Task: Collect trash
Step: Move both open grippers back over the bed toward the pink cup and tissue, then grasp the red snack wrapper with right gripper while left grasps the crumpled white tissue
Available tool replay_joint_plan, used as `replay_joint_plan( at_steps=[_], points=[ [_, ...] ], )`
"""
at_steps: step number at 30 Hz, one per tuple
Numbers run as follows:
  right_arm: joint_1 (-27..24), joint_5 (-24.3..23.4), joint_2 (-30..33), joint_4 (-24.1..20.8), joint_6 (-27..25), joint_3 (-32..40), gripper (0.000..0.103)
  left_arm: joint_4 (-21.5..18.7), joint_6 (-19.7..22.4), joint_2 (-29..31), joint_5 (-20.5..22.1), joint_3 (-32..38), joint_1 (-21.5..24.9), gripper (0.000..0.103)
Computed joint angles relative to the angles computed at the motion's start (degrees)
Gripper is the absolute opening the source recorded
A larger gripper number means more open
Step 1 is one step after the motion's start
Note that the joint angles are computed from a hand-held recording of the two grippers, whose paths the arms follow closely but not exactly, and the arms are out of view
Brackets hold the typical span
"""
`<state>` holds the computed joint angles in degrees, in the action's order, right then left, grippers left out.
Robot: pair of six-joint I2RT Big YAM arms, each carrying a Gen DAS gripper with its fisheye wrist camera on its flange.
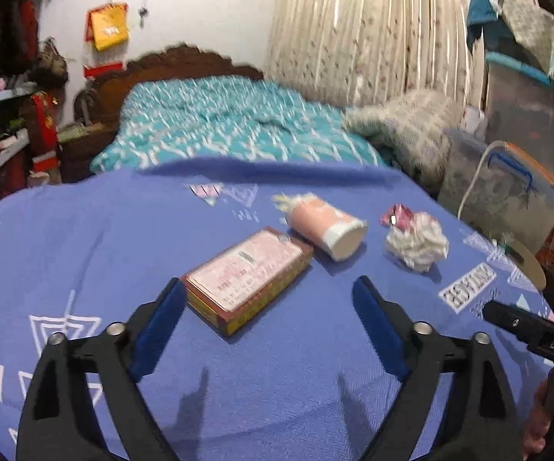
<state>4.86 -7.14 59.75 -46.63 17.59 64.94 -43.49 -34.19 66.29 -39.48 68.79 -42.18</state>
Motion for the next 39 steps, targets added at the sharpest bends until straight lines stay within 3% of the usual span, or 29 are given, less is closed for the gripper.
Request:
replay_joint_plan(
  at_steps=[2,7,14,19,24,30,35,39],
  points=[
    [0.23,0.12,0.10,-0.18,-0.01,0.14,0.084,2.65,0.32,-1.49,-4.82,-1.54,-1.77,0.094],
    [1.11,0.34,0.05,-0.16,0.00,-0.02,0.084,6.42,2.48,-2.68,-13.21,-2.96,-4.85,0.094],
    [1.16,0.54,-0.19,0.03,-0.54,0.24,0.084,7.65,5.32,-2.12,-18.57,-2.68,-6.95,0.095],
    [1.00,0.16,-0.03,0.05,-0.46,0.29,0.084,4.89,3.25,-1.49,-16.05,-1.61,-5.68,0.095],
    [0.53,0.00,0.36,0.44,-0.78,0.88,0.083,0.66,-0.28,-1.53,-6.13,-0.51,-0.86,0.095],
    [-2.69,-2.16,3.76,1.73,-0.86,5.43,0.081,-2.40,0.98,0.66,-0.13,2.98,5.15,0.094],
    [-6.75,-8.03,12.45,1.31,0.43,15.06,0.078,-4.45,7.57,5.31,0.06,6.49,6.13,0.094],
    [-8.31,-8.61,25.52,-5.16,-2.95,28.38,0.078,-5.25,6.17,6.91,2.94,6.77,7.16,0.094]
  ],
)
